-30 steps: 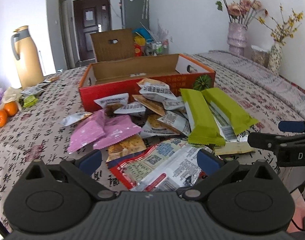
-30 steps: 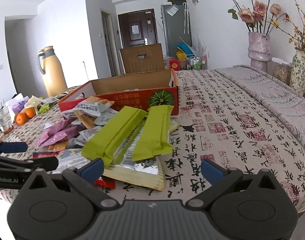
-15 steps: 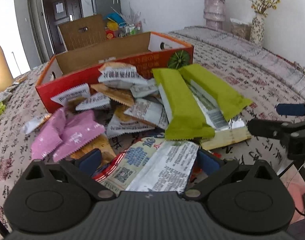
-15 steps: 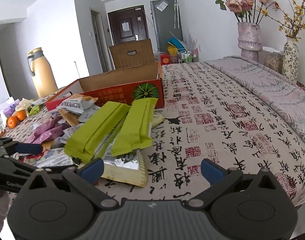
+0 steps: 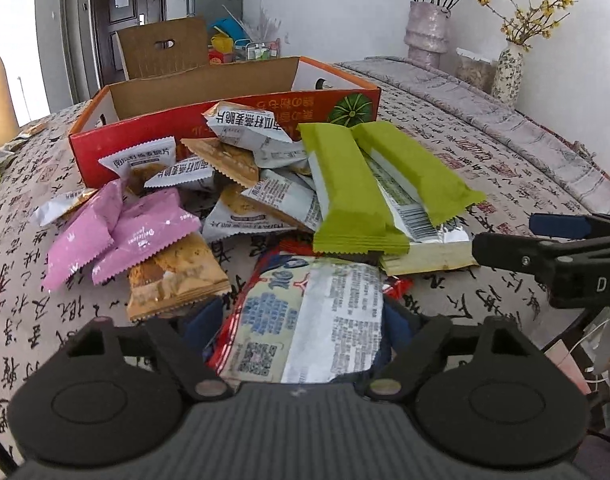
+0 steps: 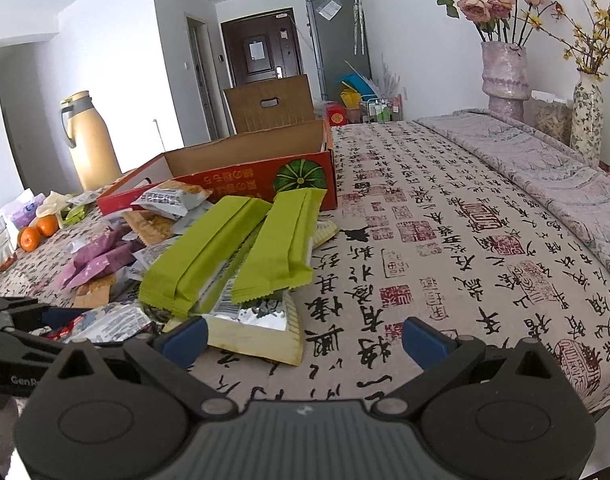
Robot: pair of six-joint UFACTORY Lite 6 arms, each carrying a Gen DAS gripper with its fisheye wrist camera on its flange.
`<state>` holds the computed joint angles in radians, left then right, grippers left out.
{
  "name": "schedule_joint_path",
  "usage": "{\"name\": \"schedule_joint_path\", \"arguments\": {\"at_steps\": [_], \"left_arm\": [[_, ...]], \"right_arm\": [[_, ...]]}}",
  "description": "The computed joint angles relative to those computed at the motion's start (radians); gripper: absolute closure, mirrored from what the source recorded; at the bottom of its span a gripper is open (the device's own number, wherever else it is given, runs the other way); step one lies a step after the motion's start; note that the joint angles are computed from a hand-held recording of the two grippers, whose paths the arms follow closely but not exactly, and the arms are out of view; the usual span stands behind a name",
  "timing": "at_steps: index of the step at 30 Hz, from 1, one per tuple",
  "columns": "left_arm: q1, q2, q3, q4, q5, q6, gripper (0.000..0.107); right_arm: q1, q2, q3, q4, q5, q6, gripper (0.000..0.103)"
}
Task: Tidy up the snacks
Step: 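Grasp the white-and-blue printed packet with the left gripper while the right gripper grasps a green bar, then carry the printed packet with the left gripper while the right gripper carries the green bar toward the box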
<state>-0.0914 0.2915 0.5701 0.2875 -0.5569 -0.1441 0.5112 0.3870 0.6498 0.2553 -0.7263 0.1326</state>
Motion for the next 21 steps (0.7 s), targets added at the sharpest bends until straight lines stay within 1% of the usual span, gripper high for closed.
{"name": "schedule_joint_path", "arguments": {"at_steps": [2,5,6,8,11,15,21], "left_arm": [[0.002,-0.011,-0.014,0.012,-0.006,-0.009,0.03],[0.001,-0.031,-0.041,0.017,-0.02,-0.014,0.038],[-0.005,-0.036,-0.047,-0.003,-0.022,-0.003,0.042],[-0.013,-0.058,-0.069,-0.044,-0.03,0.018,0.045],[-0.025,-0.086,-0.102,-0.1,-0.041,0.051,0.046],[-0.02,-0.132,-0.15,-0.104,-0.064,0.06,0.046],[-0.015,-0.254,-0.232,-0.124,-0.082,0.065,0.046]], "right_arm": [[0.009,-0.008,-0.006,0.012,-0.003,-0.008,0.0],[0.022,-0.022,-0.019,0.032,-0.009,-0.019,0.0],[0.025,-0.027,-0.024,0.036,-0.01,-0.021,0.0],[0.033,-0.033,-0.032,0.045,-0.015,-0.027,0.0],[0.048,-0.045,-0.044,0.061,-0.02,-0.036,0.0],[0.063,-0.055,-0.055,0.078,-0.025,-0.046,0.0],[0.081,-0.07,-0.064,0.104,-0.027,-0.068,0.0]]}}
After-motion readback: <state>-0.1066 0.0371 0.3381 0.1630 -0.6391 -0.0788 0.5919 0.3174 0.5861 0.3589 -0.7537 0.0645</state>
